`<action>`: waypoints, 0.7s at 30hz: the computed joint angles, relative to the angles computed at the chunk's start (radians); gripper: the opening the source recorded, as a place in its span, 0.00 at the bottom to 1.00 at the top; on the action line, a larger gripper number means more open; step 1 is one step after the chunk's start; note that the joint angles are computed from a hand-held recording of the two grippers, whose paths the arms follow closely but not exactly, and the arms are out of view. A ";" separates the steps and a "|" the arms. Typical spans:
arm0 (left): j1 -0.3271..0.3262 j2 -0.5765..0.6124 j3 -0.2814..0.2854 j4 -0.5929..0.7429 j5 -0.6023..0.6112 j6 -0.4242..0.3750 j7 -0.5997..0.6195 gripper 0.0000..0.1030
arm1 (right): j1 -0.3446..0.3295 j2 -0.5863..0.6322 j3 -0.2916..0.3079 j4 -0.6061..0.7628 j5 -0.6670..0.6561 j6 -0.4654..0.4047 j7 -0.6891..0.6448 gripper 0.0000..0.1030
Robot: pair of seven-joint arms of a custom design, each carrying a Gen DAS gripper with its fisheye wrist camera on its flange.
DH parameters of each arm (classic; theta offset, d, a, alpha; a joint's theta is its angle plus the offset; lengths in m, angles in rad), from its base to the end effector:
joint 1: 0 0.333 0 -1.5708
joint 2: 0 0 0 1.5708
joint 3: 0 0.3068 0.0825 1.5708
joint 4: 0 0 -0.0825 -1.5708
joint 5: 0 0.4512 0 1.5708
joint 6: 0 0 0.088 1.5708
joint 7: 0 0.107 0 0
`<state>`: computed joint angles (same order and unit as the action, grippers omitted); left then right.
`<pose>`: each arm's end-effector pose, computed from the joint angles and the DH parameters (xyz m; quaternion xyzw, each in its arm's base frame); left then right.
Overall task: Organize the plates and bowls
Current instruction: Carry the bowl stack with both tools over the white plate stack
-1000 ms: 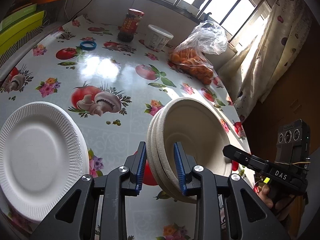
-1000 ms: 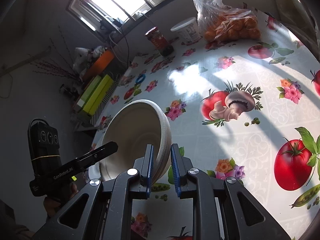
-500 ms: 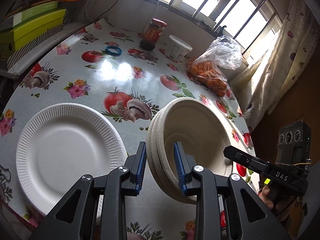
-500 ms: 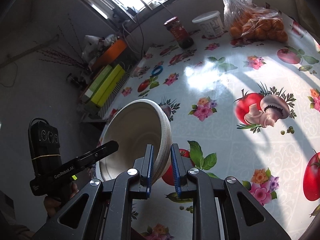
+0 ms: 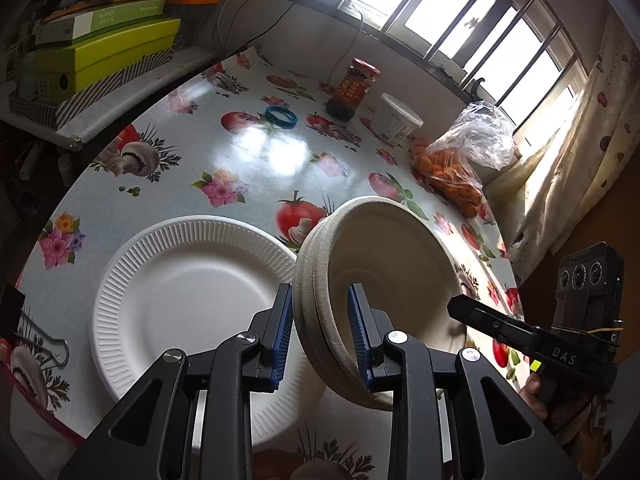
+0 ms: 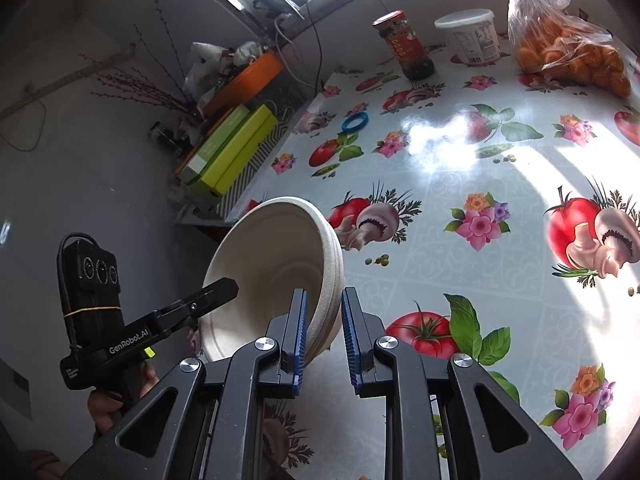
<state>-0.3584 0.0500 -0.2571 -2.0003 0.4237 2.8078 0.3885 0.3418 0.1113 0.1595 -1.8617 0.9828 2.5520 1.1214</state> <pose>0.5379 -0.4021 0.4806 -0.7215 0.5746 -0.3758 0.0899 0.6149 0.3203 0.4818 -0.7087 0.5456 0.0970 0.4366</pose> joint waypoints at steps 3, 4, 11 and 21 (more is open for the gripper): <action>0.007 -0.020 0.004 -0.023 0.005 -0.001 -0.014 0.28 | 0.003 0.024 0.005 0.029 -0.008 -0.012 0.004 0.18; 0.010 -0.027 0.005 -0.031 0.007 -0.001 -0.021 0.28 | 0.004 0.034 0.008 0.042 -0.012 -0.016 0.006 0.18; 0.041 -0.075 -0.004 -0.085 0.017 -0.011 -0.046 0.28 | 0.006 0.090 0.032 0.105 -0.036 -0.030 0.020 0.18; 0.080 -0.129 -0.020 -0.151 0.012 -0.009 -0.070 0.28 | 0.010 0.141 0.058 0.167 -0.073 -0.052 0.037 0.18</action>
